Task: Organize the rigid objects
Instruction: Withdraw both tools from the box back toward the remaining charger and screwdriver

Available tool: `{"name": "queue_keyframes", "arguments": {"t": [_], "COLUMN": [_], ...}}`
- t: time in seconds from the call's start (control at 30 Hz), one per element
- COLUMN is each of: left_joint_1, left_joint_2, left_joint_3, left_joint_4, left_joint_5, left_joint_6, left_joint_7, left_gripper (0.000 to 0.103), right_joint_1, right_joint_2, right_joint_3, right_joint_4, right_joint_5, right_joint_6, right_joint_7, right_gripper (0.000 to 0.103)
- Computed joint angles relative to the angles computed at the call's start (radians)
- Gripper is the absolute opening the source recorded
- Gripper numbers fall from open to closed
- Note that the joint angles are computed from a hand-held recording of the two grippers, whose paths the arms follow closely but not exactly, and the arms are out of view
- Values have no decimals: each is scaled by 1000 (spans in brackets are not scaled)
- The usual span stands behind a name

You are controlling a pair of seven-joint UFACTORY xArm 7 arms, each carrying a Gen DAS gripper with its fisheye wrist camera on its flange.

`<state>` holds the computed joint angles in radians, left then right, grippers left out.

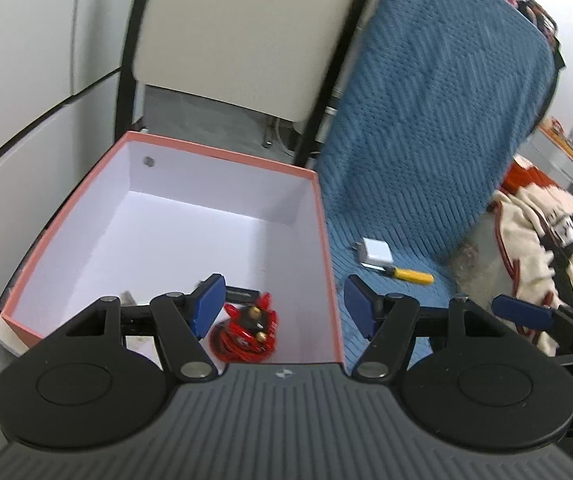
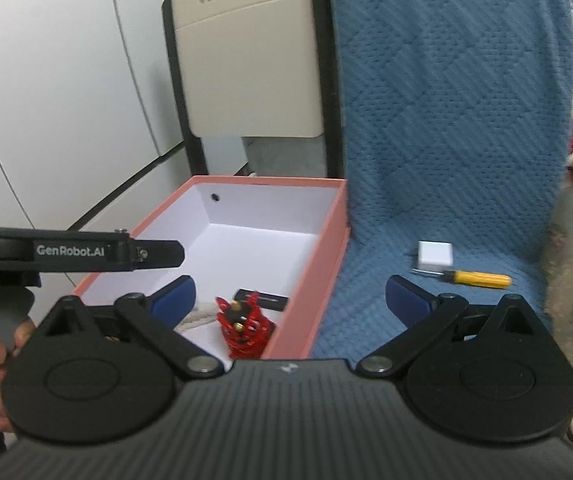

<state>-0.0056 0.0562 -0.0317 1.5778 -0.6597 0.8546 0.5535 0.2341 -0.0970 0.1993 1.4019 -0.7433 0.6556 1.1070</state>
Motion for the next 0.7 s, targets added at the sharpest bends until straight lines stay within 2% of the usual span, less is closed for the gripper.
{"name": "queue_keyframes", "arguments": {"t": [0.27, 0.53, 0.7], "left_joint_1": [-48, -124, -173], "left_joint_2": [-114, -210, -253], "left_joint_3": [0, 6, 0], "left_joint_4": [-143, -263, -326], "left_joint_5": [-22, -20, 24], "left_joint_6": [-7, -29, -57], "left_joint_7": [44, 47, 57], "left_gripper": [71, 71, 71], "right_joint_1": [-56, -126, -171], "right_joint_2": [-182, -339, -433], "right_joint_3": [46, 94, 123], "right_joint_4": [-181, -328, -410], "right_joint_5": [-18, 60, 111], "right_joint_6": [39, 39, 43], "right_joint_7": [59, 51, 44], "right_gripper": [103, 103, 103]}}
